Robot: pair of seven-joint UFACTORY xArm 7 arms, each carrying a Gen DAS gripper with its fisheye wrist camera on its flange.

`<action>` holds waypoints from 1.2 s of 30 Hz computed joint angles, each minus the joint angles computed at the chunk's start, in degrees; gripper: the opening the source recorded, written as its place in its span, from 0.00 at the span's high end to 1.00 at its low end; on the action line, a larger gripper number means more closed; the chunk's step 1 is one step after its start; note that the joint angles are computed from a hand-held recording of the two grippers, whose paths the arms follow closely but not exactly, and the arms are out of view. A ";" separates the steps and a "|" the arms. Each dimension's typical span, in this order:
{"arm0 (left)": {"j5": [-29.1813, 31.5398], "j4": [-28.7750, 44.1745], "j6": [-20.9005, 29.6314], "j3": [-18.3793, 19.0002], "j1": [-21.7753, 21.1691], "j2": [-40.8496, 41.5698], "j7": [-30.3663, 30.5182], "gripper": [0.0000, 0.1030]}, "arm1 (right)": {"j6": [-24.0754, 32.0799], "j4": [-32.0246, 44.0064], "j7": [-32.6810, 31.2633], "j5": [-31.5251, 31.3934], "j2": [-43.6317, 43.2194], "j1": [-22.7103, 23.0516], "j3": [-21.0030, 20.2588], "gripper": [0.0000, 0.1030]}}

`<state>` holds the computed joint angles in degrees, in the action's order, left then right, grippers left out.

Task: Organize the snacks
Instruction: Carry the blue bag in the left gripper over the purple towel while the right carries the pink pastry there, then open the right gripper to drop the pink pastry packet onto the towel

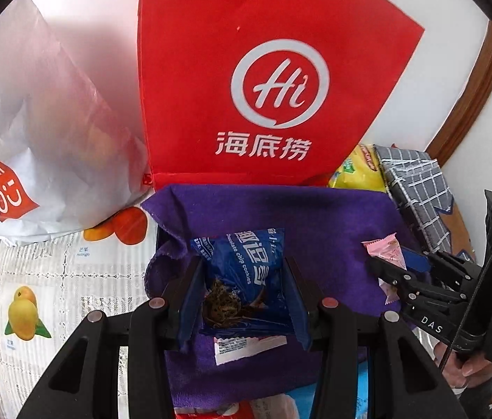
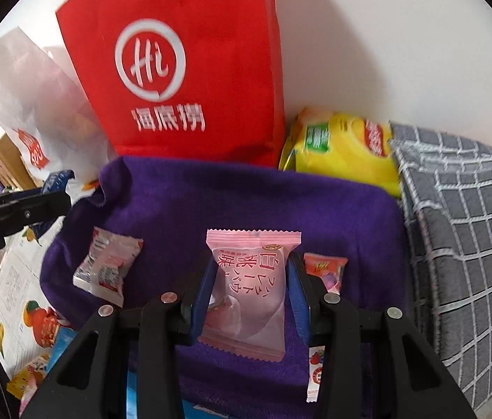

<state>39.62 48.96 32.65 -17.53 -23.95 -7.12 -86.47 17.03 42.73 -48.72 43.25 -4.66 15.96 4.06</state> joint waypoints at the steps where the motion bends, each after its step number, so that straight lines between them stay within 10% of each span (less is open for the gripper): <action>1: -0.52 -0.22 -0.53 0.24 0.04 0.13 0.31 0.58 | 0.14 0.17 1.11 -1.20 0.45 -0.23 0.10 0.61; 36: -2.91 0.82 -1.44 1.76 -1.08 3.33 2.77 0.58 | 0.84 2.01 8.06 -12.37 4.52 -2.87 1.99 0.60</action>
<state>36.71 49.78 31.21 -15.78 -25.03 -3.79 -83.70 17.87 44.74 -40.65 30.88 -0.14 13.09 6.05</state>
